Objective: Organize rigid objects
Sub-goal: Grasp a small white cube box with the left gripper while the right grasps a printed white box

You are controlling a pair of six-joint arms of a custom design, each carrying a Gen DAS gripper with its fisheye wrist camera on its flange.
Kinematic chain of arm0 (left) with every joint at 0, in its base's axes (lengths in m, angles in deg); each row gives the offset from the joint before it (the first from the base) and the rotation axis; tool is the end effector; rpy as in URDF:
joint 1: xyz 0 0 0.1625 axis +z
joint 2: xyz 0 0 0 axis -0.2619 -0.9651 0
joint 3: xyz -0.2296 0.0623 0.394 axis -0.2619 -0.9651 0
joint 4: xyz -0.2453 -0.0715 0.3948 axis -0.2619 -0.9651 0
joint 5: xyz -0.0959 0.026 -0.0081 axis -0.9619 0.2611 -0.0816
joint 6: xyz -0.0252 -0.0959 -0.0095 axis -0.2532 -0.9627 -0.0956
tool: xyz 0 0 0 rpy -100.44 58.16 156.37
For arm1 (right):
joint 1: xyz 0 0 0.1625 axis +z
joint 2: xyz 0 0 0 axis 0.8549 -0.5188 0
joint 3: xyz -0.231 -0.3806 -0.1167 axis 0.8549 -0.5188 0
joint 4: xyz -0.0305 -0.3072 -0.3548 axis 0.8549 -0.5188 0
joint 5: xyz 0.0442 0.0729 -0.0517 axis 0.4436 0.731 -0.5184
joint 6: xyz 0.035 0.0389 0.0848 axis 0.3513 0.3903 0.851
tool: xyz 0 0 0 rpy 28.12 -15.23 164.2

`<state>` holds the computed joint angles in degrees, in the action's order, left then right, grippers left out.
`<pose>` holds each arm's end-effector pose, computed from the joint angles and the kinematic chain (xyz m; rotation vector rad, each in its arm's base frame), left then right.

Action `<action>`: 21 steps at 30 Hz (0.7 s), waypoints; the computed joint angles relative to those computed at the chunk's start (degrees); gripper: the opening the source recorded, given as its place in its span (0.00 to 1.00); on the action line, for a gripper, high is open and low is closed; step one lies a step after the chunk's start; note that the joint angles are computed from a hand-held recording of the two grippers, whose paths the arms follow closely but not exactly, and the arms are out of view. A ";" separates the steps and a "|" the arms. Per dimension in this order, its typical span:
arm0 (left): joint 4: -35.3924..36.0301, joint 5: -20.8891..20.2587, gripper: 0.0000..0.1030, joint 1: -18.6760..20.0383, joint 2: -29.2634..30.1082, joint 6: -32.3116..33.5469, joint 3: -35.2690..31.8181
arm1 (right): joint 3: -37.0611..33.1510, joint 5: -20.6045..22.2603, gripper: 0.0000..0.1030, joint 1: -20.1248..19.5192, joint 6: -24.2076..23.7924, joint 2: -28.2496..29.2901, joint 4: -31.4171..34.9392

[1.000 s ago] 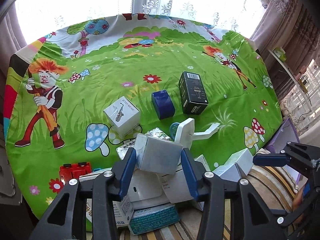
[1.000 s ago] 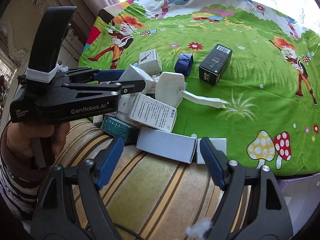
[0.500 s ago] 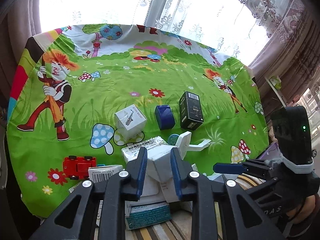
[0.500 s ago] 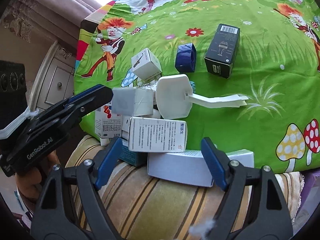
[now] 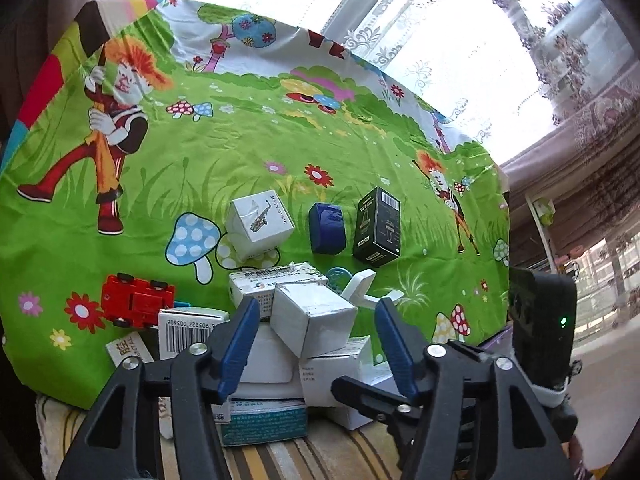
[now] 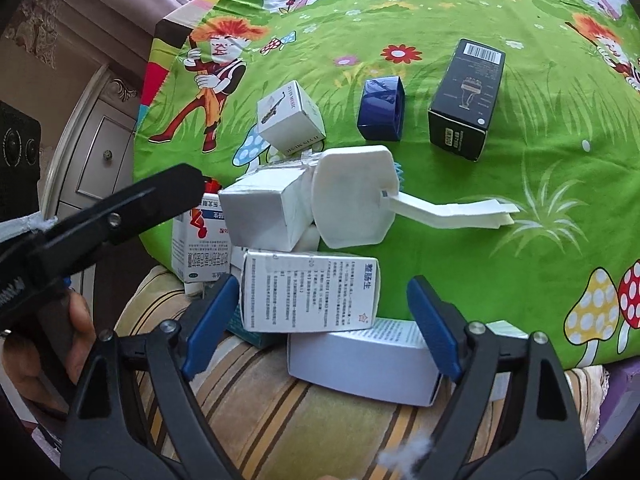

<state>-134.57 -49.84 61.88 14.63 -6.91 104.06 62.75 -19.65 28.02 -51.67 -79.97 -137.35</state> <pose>-0.3316 -0.6288 0.0419 -0.0767 2.7259 -0.7767 0.0710 -0.6775 0.2380 0.6686 -2.7991 0.0358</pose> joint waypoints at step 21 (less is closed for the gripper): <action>14.76 -0.04 0.47 1.21 4.96 -6.75 -7.90 | 0.04 0.61 0.86 -0.51 -0.72 1.12 -2.11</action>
